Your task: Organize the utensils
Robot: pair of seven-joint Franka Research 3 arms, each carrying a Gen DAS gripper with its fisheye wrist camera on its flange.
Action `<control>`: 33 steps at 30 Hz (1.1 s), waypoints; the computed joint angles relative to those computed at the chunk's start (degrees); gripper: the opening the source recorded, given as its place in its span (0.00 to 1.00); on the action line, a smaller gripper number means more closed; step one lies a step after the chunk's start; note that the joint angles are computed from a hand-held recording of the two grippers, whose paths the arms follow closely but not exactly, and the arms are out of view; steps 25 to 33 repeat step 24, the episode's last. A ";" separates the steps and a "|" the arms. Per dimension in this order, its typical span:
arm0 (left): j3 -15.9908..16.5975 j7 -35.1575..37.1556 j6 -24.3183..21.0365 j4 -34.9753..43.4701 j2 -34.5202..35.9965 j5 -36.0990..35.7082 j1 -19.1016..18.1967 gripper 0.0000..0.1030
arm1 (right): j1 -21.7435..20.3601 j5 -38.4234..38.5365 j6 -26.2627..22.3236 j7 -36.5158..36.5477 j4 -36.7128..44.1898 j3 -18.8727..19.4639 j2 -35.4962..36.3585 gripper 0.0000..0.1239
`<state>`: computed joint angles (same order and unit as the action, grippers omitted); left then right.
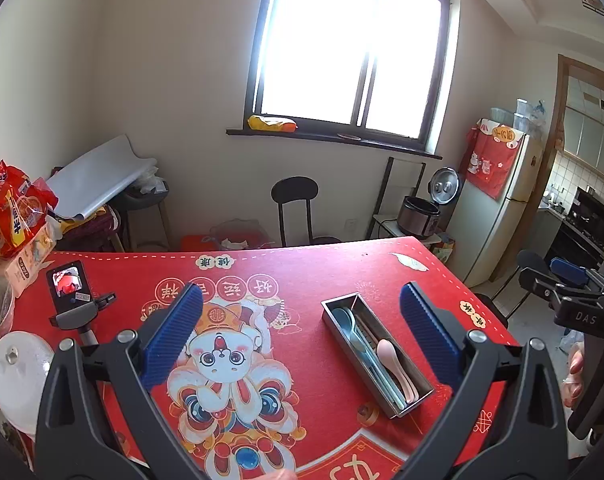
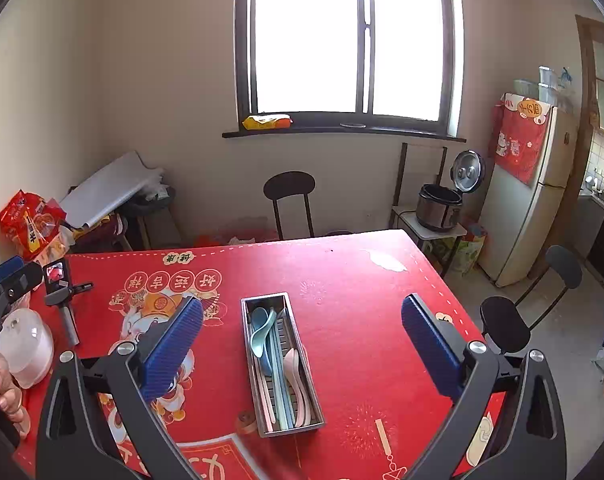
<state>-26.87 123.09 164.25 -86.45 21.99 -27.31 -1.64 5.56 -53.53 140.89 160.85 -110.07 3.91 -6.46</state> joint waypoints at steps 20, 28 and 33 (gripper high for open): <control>1.91 -4.65 -0.14 0.38 0.47 4.38 -1.51 0.94 | 0.38 0.78 -1.09 -0.39 0.26 -0.22 0.47 0.78; 1.86 -5.70 0.15 0.17 0.58 5.32 -1.33 0.94 | 0.33 0.93 -1.26 -0.52 0.25 -0.27 0.42 0.78; 1.86 -5.70 0.15 0.17 0.58 5.32 -1.33 0.94 | 0.33 0.93 -1.26 -0.52 0.25 -0.27 0.42 0.78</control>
